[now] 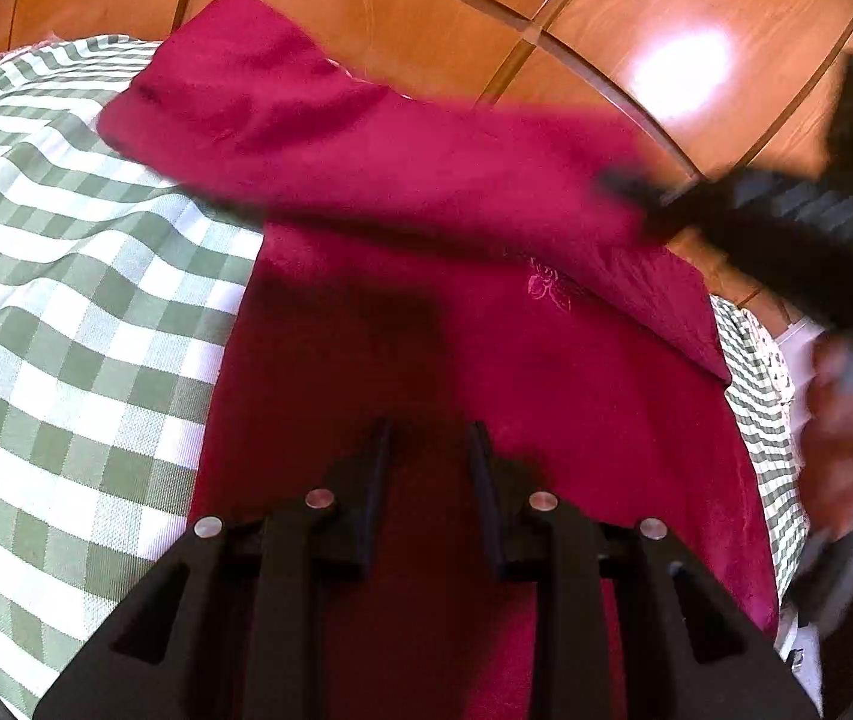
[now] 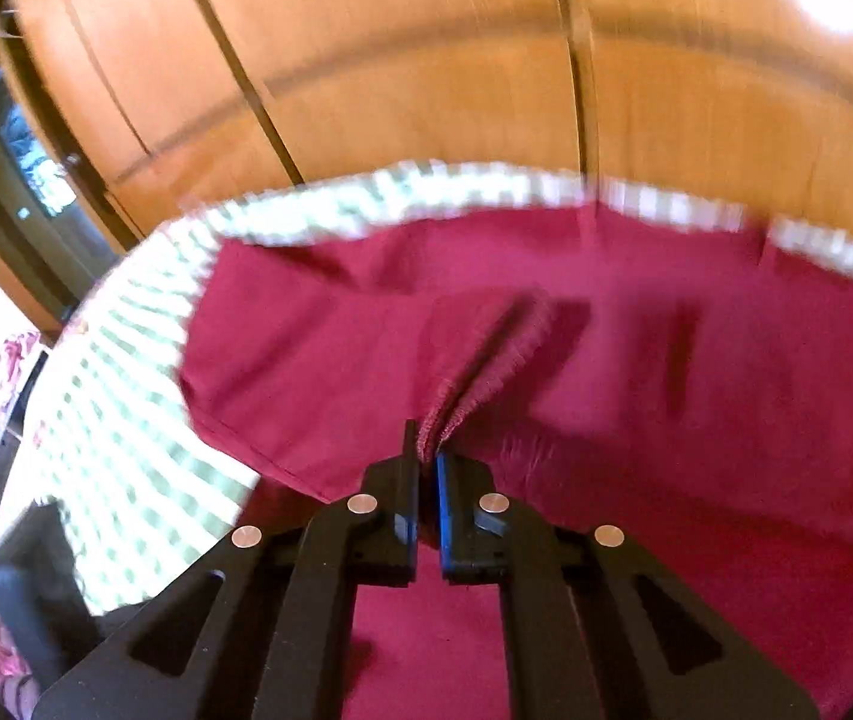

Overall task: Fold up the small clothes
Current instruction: 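Grasp the sweater edge with the left gripper while the right gripper lifts another edge, then fold the held sweater edge over the body with the right gripper and release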

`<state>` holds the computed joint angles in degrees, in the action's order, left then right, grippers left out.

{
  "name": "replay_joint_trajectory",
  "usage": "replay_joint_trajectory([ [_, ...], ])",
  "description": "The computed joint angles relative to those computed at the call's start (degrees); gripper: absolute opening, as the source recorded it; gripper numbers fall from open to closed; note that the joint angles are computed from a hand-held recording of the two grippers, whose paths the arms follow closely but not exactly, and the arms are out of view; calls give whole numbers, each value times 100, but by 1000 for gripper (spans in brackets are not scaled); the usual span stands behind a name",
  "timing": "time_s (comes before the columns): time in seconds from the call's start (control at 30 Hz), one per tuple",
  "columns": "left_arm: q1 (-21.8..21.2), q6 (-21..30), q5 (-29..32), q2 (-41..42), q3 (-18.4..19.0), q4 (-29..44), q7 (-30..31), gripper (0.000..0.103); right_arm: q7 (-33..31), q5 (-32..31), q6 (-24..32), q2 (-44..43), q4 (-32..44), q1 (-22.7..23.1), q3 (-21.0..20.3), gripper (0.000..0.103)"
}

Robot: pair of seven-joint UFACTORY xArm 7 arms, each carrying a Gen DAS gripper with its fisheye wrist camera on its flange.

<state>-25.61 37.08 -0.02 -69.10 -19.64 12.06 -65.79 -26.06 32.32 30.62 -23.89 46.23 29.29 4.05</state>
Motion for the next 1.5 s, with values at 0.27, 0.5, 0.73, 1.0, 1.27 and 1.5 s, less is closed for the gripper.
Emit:
replay_joint_trajectory([
  [0.27,-54,62,14,-149,-31,-73,-48,25,-415,145,-349,-804,216,-192,-681,3],
  [0.5,97,220,8,167,44,241,10,22,339,-442,-566,-61,-3,-1230,-804,3],
  [0.73,261,597,-70,-26,326,527,263,20,420,-284,-739,700,-157,-1569,-837,3],
  [1.0,841,-1190,-593,767,1019,478,487,48,-95,382,-714,725,-144,-1530,-901,3],
  [1.27,1449,-1086,-618,1381,932,570,249,7,-786,811,-518,307,-339,-1481,-1062,3],
  [1.5,1146,-245,-403,523,896,530,502,38,-611,636,-888,554,-467,-1524,-952,5],
])
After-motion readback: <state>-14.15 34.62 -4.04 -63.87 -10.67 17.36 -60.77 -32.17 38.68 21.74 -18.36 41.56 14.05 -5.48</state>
